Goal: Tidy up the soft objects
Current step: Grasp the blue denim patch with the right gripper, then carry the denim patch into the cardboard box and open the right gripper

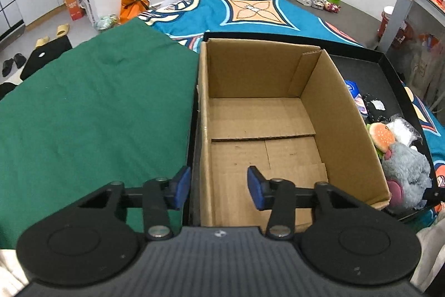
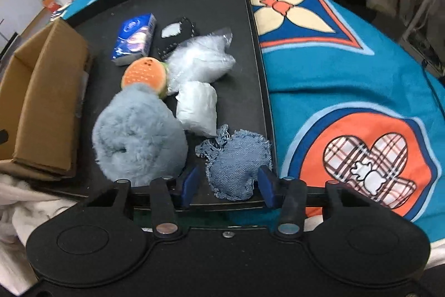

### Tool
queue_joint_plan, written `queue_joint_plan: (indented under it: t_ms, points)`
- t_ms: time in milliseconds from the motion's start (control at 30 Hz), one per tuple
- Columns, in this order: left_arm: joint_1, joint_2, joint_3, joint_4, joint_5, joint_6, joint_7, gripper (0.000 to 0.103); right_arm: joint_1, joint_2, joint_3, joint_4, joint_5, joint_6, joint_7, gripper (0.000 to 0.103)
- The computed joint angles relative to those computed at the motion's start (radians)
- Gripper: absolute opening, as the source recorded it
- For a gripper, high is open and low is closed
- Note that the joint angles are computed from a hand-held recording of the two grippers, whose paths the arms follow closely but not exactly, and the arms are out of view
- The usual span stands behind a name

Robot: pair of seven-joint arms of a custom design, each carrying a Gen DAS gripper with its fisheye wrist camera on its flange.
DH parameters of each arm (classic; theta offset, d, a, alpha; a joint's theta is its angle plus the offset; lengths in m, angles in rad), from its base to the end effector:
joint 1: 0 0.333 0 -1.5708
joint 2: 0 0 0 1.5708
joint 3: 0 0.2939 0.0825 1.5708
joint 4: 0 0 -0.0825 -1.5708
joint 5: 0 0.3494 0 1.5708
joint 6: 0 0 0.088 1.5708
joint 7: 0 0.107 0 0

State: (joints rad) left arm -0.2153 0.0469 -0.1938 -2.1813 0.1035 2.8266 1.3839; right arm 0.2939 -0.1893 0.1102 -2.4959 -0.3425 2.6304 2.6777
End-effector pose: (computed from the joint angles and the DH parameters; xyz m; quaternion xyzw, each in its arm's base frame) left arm 0.5084 -0.2250 0.4360 -0.5639 0.7709 -0.2486 0.1607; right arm 0.4166 0.1874 0.3886 -0.5301 0.8251 -0.1210 0.1532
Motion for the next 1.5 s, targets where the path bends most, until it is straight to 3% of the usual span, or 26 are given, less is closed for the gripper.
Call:
queue_joint_plan:
  t_ms: [133,200,300,467,667,1033,1167,1500]
  points:
    - [0.0,0.001,-0.002,-0.016,-0.023,0.02,0.02,0.038,-0.007,0.044,0.021,0.023,-0.069,-0.012,0.061,0.047]
    - [-0.001,0.0,-0.003,-0.026,-0.038,0.02,0.02,0.036,-0.006,0.054,0.026,0.025,-0.114,-0.018,0.101,0.034]
    - [-0.005,-0.009,0.002,-0.055,0.007,0.053,-0.024,0.034,-0.001,0.053,0.036,0.024,-0.192,-0.025,0.165,0.027]
    - [0.001,-0.018,0.008,-0.075,0.062,0.085,-0.096,0.019,0.007,0.012,0.047,0.003,-0.27,-0.018,0.256,0.025]
    - [0.015,-0.027,0.007,-0.11,0.053,0.144,-0.084,0.011,0.013,-0.035,0.072,0.01,-0.341,-0.044,0.337,0.025]
    - [0.022,-0.04,-0.008,-0.138,-0.131,0.183,0.046,0.012,0.029,-0.037,0.112,0.105,-0.516,-0.094,0.437,0.025]
    - [0.021,-0.035,-0.015,-0.129,-0.327,0.171,0.202,0.013,0.043,-0.014,0.119,0.158,-0.553,-0.105,0.469,0.025]
    - [0.015,-0.032,-0.02,-0.125,-0.519,0.17,0.383,0.014,0.095,0.098,0.101,0.305,-0.676,-0.098,0.5,0.025]
